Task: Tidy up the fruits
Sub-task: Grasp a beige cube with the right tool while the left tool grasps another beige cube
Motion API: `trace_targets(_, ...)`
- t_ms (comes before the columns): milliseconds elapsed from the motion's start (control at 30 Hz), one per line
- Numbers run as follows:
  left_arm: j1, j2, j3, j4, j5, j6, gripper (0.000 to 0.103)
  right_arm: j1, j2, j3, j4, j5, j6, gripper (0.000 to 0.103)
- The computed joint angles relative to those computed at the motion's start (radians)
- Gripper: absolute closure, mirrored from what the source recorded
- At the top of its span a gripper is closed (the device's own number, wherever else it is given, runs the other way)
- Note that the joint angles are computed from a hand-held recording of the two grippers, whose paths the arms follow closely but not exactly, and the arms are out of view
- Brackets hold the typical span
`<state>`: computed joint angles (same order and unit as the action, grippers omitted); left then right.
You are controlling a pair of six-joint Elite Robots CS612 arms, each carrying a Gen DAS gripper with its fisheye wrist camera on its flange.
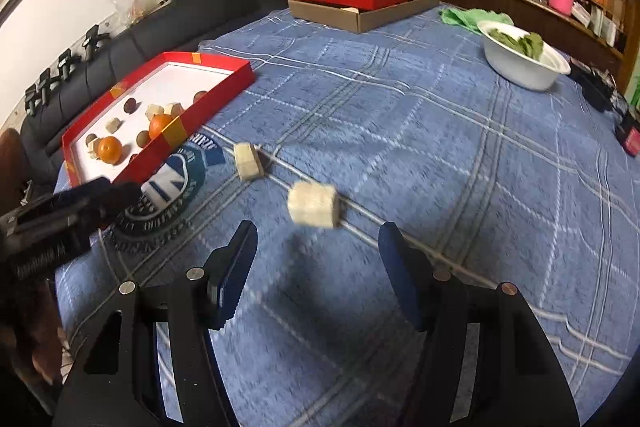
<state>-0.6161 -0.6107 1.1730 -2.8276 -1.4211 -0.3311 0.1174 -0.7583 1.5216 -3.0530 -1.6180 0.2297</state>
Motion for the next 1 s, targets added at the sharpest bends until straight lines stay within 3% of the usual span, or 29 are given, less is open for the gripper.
trace_targets(167,-0.001,0.011,-0.021,0.026,0.002,0.002,0.049,0.009,0.035,-0.062,0.041,-0.019,0.0,0.04)
trace_targets(200,0.0,0.012,-0.024,0.03,0.002,0.003,0.049,0.01,0.04,-0.071,0.053,-0.032,0.0,0.05)
trace_targets(233,-0.001,0.014,-0.028,0.033,0.002,0.004,0.049,0.011,0.044,-0.076,0.063,-0.043,0.004,0.077)
trace_targets(400,-0.008,0.032,-0.067,0.057,-0.014,0.022,0.049,0.01,0.03,-0.049,0.041,-0.061,0.022,0.077)
trace_targets(600,-0.03,0.079,-0.162,0.122,-0.034,0.033,0.049,-0.011,-0.024,0.062,-0.091,-0.068,0.086,0.077)
trace_targets(767,-0.042,0.131,-0.258,0.172,-0.016,0.023,0.049,-0.033,-0.034,0.107,-0.213,-0.034,0.135,0.077)
trace_targets(833,-0.041,0.163,-0.317,0.232,-0.022,0.016,0.049,-0.036,-0.034,0.111,-0.233,-0.025,0.136,0.077)
trace_targets(867,-0.044,0.176,-0.334,0.235,0.001,0.015,0.053,-0.037,-0.034,0.112,-0.236,-0.02,0.137,0.077)
trace_targets(900,-0.051,0.181,-0.332,0.206,0.045,0.036,0.075,-0.038,-0.033,0.111,-0.235,-0.015,0.137,0.077)
trace_targets(933,-0.054,0.184,-0.335,0.206,0.064,0.057,0.076,-0.039,-0.032,0.111,-0.234,-0.008,0.138,0.077)
trace_targets(1000,-0.048,0.178,-0.326,0.199,0.02,0.056,0.078,-0.041,-0.031,0.113,-0.24,-0.001,0.137,0.077)
